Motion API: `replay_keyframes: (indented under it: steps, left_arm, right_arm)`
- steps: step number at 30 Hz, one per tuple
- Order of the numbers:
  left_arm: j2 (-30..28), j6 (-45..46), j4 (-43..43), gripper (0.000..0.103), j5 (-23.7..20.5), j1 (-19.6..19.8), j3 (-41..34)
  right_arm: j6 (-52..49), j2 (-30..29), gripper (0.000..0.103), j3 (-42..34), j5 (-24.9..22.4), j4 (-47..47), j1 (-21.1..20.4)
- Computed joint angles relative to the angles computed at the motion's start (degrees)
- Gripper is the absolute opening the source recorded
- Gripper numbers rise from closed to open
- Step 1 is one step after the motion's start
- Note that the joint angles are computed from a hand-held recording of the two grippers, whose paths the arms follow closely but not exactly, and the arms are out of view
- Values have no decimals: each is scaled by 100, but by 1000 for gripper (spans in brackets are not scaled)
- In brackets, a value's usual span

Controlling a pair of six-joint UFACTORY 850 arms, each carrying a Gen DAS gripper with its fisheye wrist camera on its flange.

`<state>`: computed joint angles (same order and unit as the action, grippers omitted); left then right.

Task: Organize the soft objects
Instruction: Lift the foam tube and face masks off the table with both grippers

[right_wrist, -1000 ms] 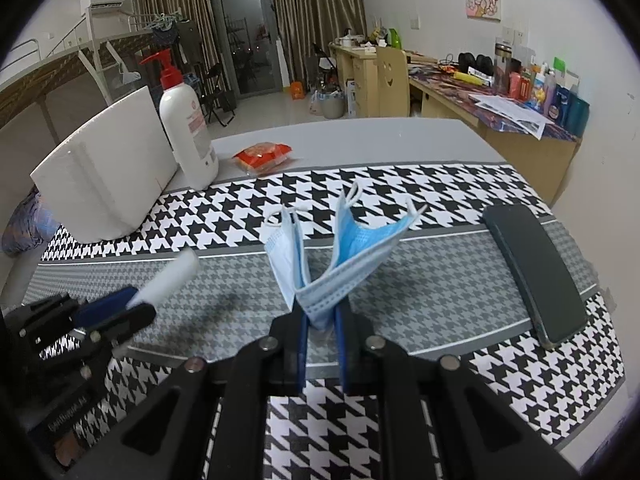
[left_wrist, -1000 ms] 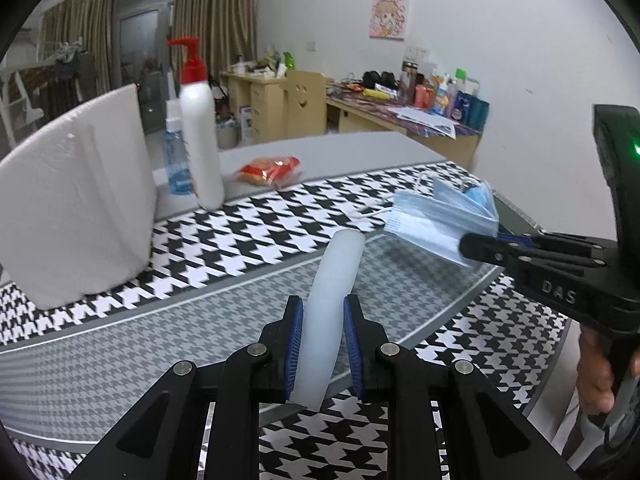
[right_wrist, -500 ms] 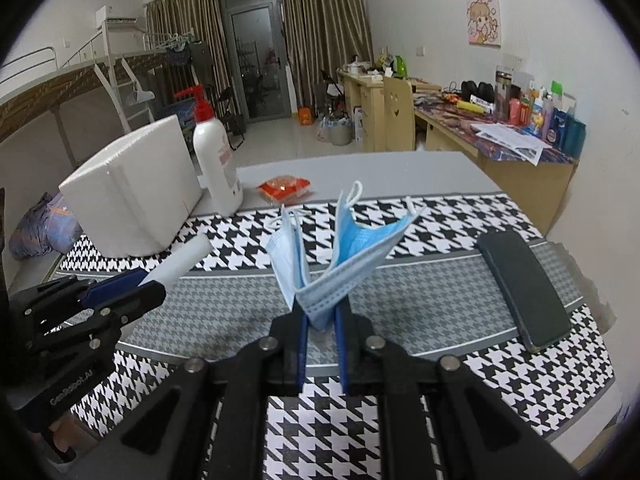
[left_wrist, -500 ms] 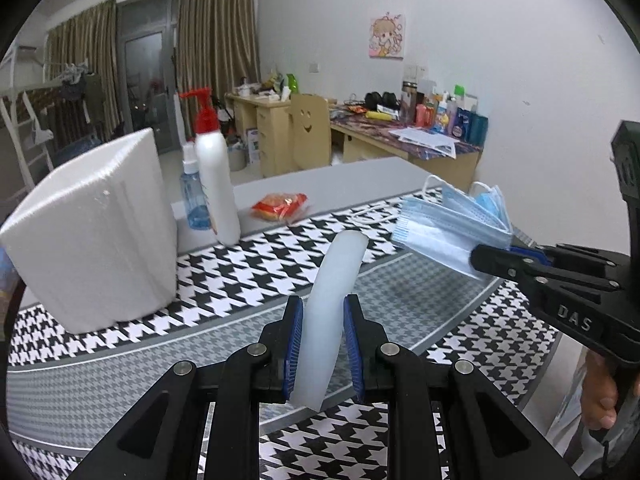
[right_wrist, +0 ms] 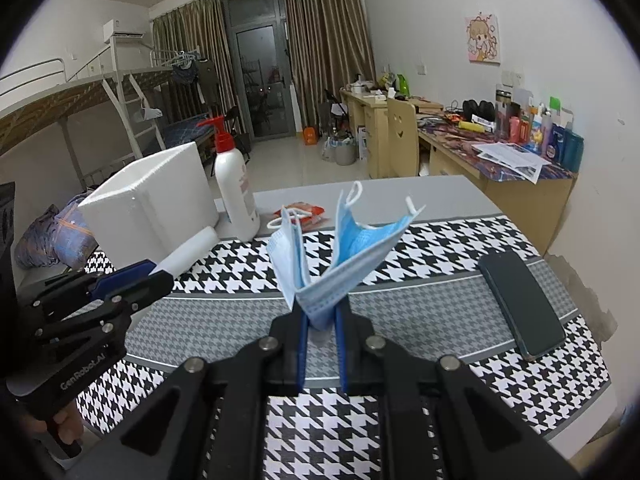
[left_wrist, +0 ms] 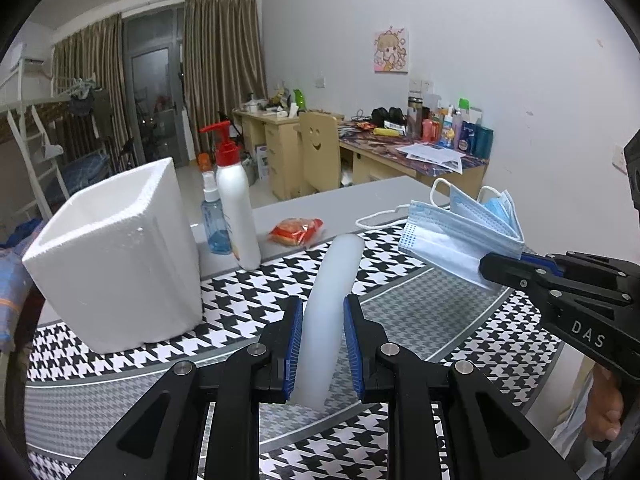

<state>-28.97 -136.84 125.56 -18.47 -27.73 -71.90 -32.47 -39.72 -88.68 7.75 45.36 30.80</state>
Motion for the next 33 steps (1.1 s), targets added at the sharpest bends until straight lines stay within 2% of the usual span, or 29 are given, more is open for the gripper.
replay_keyframes:
  steps: [19,33]
  left_arm:
    - [329,-596,760,23,-256,175,337]
    - [542,-724,960,23,-496,283,544]
  right_arm:
    - [-292,-40,16,-249,221,194,209]
    - [-664,-133,16,-517,227,542,361]
